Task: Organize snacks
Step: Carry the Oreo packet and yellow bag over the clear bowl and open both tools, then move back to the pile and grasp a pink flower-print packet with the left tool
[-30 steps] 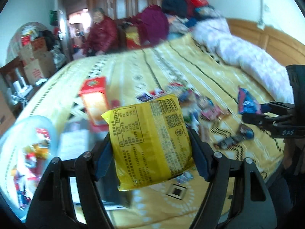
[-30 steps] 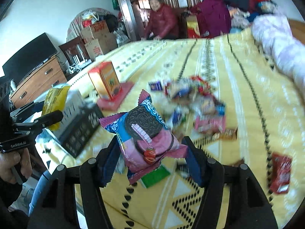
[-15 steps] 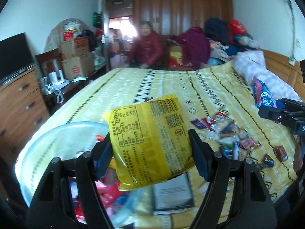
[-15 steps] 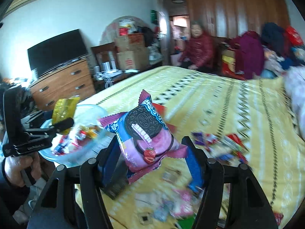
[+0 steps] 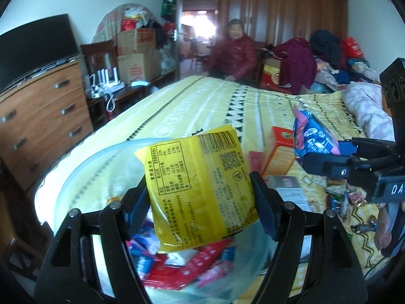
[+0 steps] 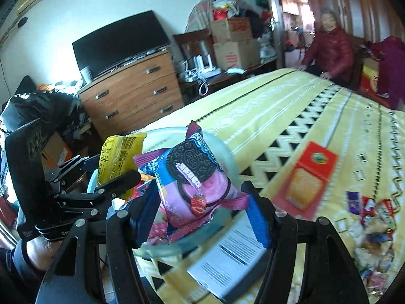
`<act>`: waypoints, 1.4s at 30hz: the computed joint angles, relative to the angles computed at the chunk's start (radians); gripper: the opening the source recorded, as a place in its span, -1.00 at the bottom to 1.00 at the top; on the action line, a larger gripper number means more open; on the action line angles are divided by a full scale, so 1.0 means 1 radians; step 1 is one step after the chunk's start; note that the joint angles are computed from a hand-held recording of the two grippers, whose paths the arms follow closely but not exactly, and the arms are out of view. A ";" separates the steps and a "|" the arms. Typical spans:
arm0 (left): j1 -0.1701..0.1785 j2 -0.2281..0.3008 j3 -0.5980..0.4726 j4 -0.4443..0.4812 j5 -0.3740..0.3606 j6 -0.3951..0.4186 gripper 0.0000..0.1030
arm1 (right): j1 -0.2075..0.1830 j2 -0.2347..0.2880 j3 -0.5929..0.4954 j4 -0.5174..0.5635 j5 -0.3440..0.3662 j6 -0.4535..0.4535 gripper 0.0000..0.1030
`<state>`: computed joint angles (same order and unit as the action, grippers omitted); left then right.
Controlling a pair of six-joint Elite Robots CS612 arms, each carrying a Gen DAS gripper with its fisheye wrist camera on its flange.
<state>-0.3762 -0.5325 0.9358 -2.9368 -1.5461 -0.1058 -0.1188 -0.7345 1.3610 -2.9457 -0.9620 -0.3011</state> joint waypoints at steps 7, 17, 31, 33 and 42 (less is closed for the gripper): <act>0.020 0.016 -0.022 0.050 0.006 -0.049 0.44 | 0.037 0.051 -0.081 0.093 -0.013 -0.021 0.31; 0.038 0.029 -0.047 0.116 -0.007 -0.075 0.46 | 0.063 0.079 -0.130 0.150 -0.022 -0.042 0.32; 0.023 -0.019 0.020 0.027 -0.053 -0.073 1.00 | -0.001 -0.022 0.106 -0.189 0.026 0.060 0.55; 0.009 -0.039 0.060 -0.082 -0.063 -0.027 1.00 | -0.031 -0.052 0.199 -0.398 -0.002 0.092 0.56; -0.086 -0.068 0.104 -0.090 -0.394 0.186 1.00 | -0.169 -0.137 0.541 -1.109 -0.552 0.113 1.00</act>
<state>-0.4624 -0.6001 1.0394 -3.0269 -1.9401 0.0797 -0.2875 -0.8716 1.9024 -4.0547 -1.5136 -0.1879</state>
